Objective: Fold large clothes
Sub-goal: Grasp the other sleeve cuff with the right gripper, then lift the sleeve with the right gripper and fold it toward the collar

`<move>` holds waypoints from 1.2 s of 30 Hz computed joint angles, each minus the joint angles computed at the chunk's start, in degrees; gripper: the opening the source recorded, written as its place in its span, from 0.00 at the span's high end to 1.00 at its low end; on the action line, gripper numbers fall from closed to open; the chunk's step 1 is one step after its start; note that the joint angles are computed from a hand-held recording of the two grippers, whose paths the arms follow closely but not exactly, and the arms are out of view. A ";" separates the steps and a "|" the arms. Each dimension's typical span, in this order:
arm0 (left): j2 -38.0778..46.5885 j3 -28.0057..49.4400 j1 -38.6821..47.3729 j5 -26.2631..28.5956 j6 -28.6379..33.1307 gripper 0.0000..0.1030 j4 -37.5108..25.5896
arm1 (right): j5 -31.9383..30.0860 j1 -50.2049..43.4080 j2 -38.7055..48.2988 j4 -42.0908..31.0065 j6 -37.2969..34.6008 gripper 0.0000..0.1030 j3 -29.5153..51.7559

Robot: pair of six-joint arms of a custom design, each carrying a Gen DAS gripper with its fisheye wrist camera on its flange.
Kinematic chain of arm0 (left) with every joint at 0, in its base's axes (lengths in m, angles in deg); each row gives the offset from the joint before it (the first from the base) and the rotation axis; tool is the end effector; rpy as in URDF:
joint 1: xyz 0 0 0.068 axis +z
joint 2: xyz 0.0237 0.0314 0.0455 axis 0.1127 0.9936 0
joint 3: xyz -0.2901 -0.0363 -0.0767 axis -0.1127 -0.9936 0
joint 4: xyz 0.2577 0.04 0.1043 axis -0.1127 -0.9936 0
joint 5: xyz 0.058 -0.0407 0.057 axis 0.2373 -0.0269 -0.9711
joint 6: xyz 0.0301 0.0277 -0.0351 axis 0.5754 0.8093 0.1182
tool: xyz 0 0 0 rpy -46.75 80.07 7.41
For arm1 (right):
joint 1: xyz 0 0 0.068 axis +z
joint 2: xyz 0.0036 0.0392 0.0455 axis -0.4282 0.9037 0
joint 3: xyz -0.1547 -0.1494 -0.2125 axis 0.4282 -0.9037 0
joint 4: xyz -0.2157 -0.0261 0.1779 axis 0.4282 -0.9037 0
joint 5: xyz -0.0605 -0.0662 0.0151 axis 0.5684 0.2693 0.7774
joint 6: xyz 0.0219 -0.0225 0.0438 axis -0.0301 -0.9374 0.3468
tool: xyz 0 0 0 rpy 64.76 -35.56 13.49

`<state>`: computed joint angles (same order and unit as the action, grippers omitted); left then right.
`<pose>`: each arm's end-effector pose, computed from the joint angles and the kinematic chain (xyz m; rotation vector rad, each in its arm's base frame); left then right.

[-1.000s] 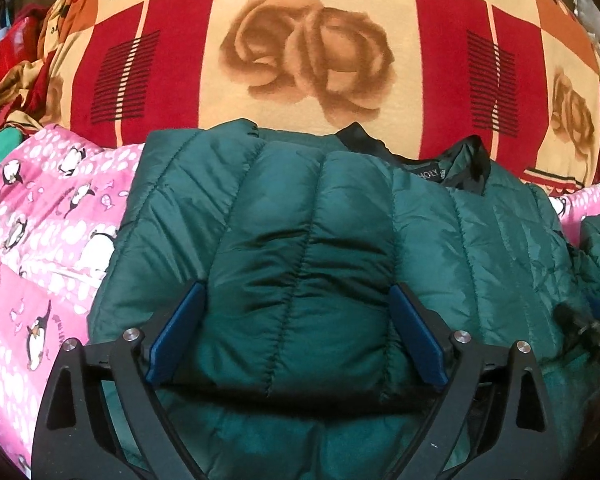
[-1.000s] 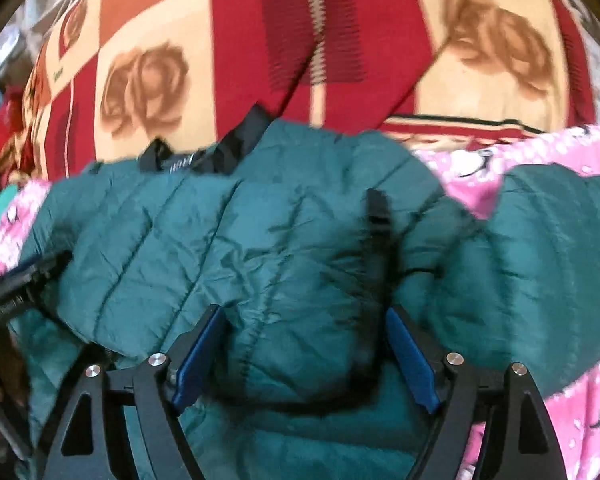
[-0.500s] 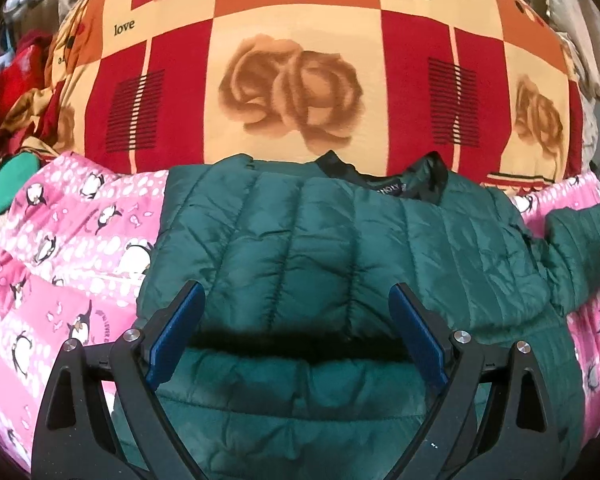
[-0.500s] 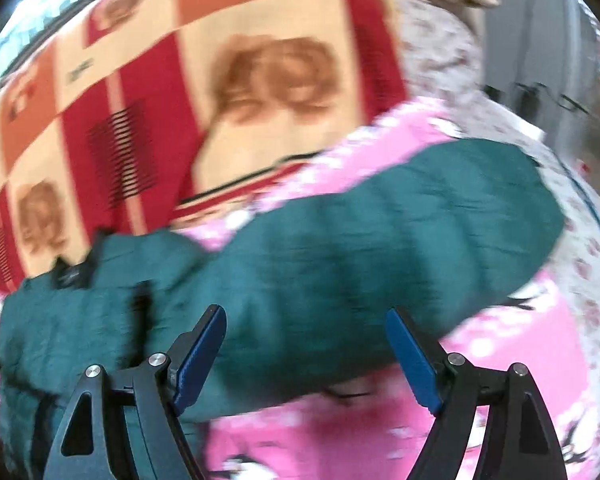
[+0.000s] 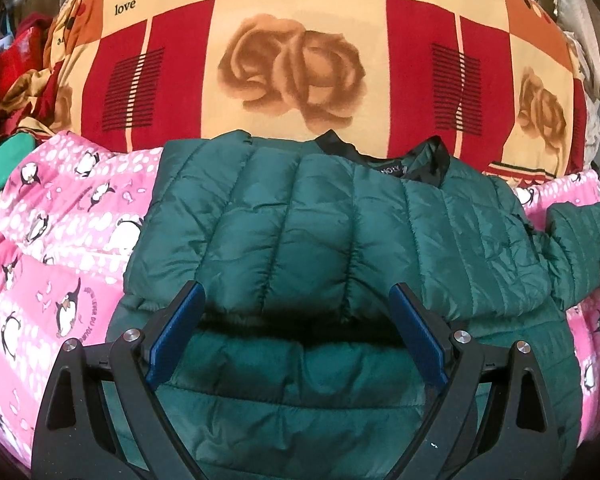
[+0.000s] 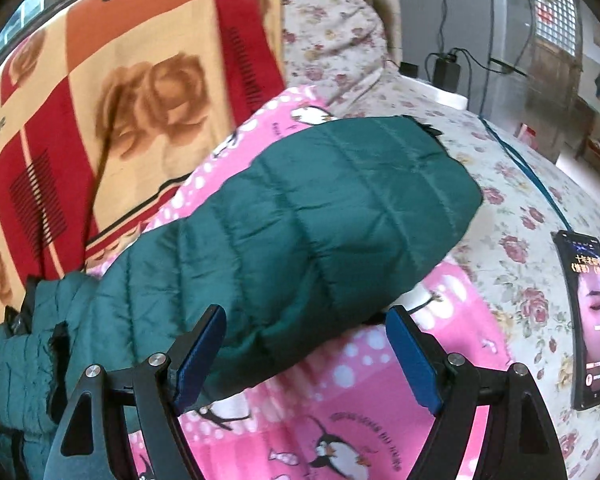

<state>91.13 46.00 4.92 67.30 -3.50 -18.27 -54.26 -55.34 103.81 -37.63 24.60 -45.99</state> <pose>0.2710 -0.0117 0.2112 0.1149 2.4305 -0.1498 0.1773 -0.1040 0.2327 0.7759 2.2639 -0.2378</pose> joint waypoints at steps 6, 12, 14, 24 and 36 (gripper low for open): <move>0.46 0.04 0.49 0.27 0.02 0.10 0.26 | -5.38 -9.46 2.74 2.95 0.82 0.23 1.51; 2.41 -0.12 0.49 -0.40 -0.27 0.10 1.46 | -13.48 -18.15 10.90 4.59 3.38 0.23 5.99; 3.11 -0.06 0.55 -0.35 -0.31 0.10 1.52 | -15.50 -19.44 13.53 5.21 4.41 0.23 7.27; 4.00 -0.39 0.47 -0.96 0.02 0.10 2.72 | -16.94 -19.90 19.76 9.90 8.31 0.17 10.49; 2.70 -0.96 2.70 0.61 -0.29 0.10 2.61 | -22.66 -17.34 8.44 13.90 5.19 0.75 4.64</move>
